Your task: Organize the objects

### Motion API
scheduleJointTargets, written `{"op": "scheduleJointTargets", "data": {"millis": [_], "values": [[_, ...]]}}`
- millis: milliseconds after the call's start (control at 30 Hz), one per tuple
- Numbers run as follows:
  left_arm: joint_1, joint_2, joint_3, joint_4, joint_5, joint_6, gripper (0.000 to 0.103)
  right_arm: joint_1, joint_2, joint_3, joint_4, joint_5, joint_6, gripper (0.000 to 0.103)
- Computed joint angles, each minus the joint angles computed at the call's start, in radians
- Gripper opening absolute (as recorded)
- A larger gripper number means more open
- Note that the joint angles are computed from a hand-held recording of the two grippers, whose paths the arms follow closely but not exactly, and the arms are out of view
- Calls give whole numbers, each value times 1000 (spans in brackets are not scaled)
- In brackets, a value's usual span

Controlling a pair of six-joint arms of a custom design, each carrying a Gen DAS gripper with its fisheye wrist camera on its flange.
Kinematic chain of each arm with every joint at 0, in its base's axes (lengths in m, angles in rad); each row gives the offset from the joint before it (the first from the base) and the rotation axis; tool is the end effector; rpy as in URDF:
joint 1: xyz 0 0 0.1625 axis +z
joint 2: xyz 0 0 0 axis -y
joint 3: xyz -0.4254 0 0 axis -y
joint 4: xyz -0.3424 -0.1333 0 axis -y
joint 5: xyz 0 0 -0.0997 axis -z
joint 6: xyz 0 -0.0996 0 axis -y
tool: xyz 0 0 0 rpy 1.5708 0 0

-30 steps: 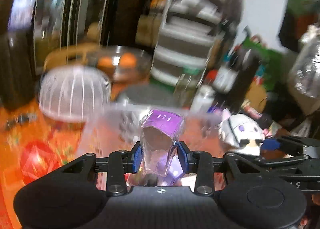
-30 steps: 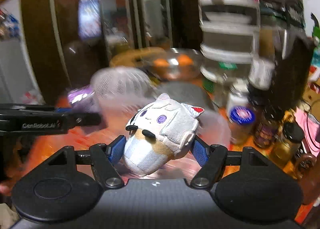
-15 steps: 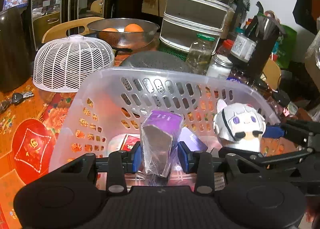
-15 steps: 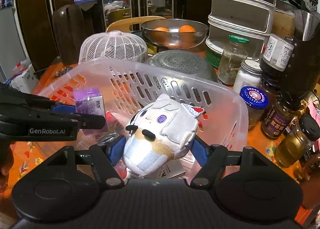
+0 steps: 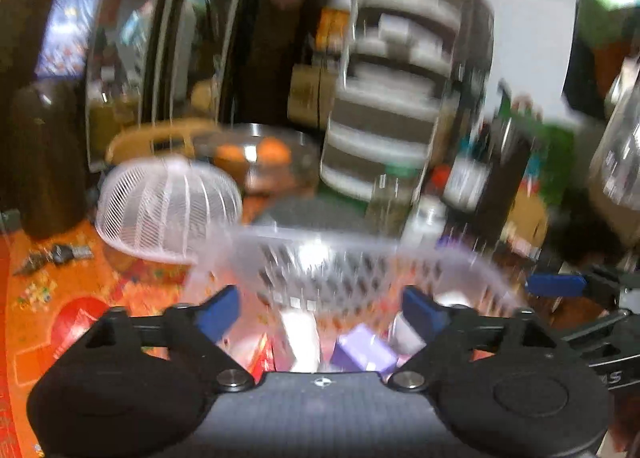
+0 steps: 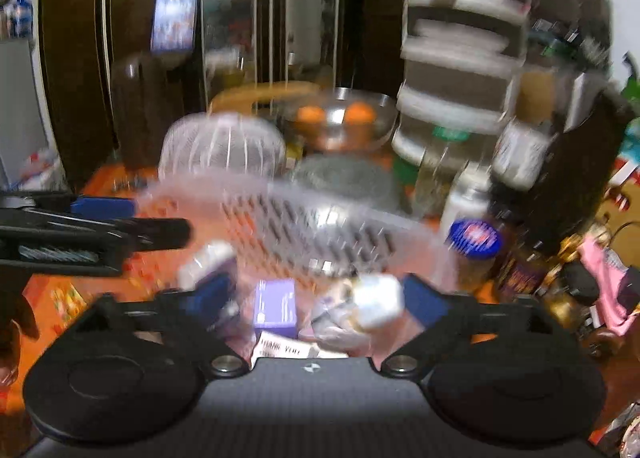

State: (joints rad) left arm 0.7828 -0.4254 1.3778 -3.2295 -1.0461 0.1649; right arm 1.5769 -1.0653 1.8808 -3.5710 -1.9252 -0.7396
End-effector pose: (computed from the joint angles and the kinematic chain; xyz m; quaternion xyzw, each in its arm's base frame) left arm -0.3797 -0.6361 0.0582 0.3359 0.8464 -0.3925 0.1292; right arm 0.1022 -0.5642 0.3426 0.2058 -0.7964 0.4606 0.3336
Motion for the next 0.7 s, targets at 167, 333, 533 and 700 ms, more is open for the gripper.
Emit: {"op": "scheduleJointTargets", "data": {"millis": [167,333,533,700], "values": [[-36,-45,172,-273,39,115,103,-21,-87,163,-128,85,3,103],[-46,-102,328,-318,-1,114,103,-50,-79,351,-388,112,-7,103],[-68,-138,474,-355,9,66,103,-50,42,475,-660,14,11,103],[-73,-160,517,-285,13,3,103,-25,39,461,-612,-92,130,103]]}}
